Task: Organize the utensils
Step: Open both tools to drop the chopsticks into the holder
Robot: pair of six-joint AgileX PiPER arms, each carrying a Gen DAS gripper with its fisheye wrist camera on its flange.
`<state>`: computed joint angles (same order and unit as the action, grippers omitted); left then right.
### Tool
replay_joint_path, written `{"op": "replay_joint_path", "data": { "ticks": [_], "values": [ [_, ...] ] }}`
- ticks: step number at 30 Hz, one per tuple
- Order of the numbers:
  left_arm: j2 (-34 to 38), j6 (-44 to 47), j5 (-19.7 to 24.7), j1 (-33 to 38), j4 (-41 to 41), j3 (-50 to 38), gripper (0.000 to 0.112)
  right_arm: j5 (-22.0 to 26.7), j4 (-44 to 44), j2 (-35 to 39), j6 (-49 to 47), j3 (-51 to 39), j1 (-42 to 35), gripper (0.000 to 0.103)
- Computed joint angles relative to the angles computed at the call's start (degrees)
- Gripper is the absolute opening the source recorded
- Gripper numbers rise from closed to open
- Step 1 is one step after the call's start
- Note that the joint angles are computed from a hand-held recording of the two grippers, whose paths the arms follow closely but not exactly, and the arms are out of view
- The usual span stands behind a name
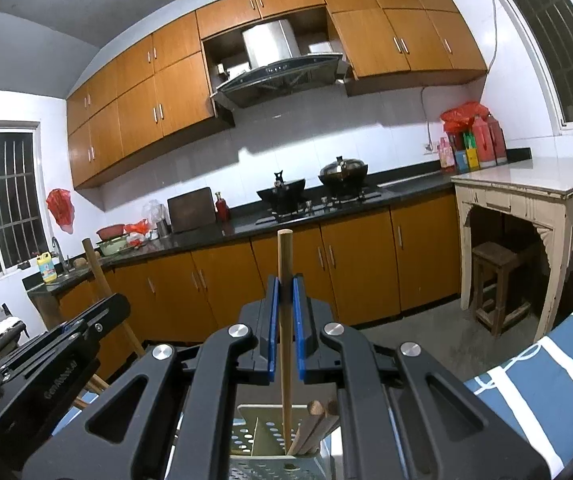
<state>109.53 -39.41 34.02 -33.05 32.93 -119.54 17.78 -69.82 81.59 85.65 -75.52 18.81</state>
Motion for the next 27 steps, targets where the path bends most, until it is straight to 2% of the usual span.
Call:
{"op": "replay_joint_path", "data": {
  "ticks": [3, 6, 7, 8, 9, 15, 20, 23, 26, 27],
  "values": [
    [0.2, 0.4, 1.2, -0.1, -0.5, -0.4, 0.008, 0.0, 3.9, 0.1, -4.0, -0.4, 0.1, 0.008],
    [-0.4, 0.6, 1.8, 0.2, -1.0, 0.0, 0.02, -0.4, 8.2, -0.5, -8.4, -0.2, 0.0, 0.012],
    [-0.7, 0.0, 1.9, 0.2, -0.4, 0.2, 0.03, -0.1, 8.2, -0.8, -8.6, 0.0, 0.1, 0.021],
    [-1.1, -0.6, 1.8, 0.1, 0.2, 0.9, 0.033, 0.3, 7.3, -1.2, -7.7, 0.4, 0.2, 0.029],
    [-1.6, -0.9, 1.5, 0.1, 0.5, 1.6, 0.034, 0.6, 5.4, -1.6, -5.8, 1.0, 0.4, 0.041],
    [-5.8, -1.5, 0.3, 0.4, 0.4, 6.6, 0.044, 1.0, 3.9, -5.3, -4.3, 4.3, 1.0, 0.043],
    [-16.2, -6.4, -4.2, 0.6, 4.4, 20.7, 0.064, 4.1, -2.0, -12.6, 0.6, 10.8, 3.8, 0.06],
    [-22.3, -9.9, -5.1, 0.0, 8.2, 29.0, 0.075, 7.0, -3.4, -17.2, 1.5, 15.2, 6.9, 0.072],
    [-29.2, -15.0, -5.2, -1.4, 14.3, 38.5, 0.093, 9.7, -3.1, -21.1, 1.0, 19.1, 10.3, 0.086],
    [-31.3, -16.6, -5.2, -1.9, 16.2, 41.2, 0.095, 11.9, -3.3, -23.1, 1.1, 21.3, 12.9, 0.091]
  ]
}}
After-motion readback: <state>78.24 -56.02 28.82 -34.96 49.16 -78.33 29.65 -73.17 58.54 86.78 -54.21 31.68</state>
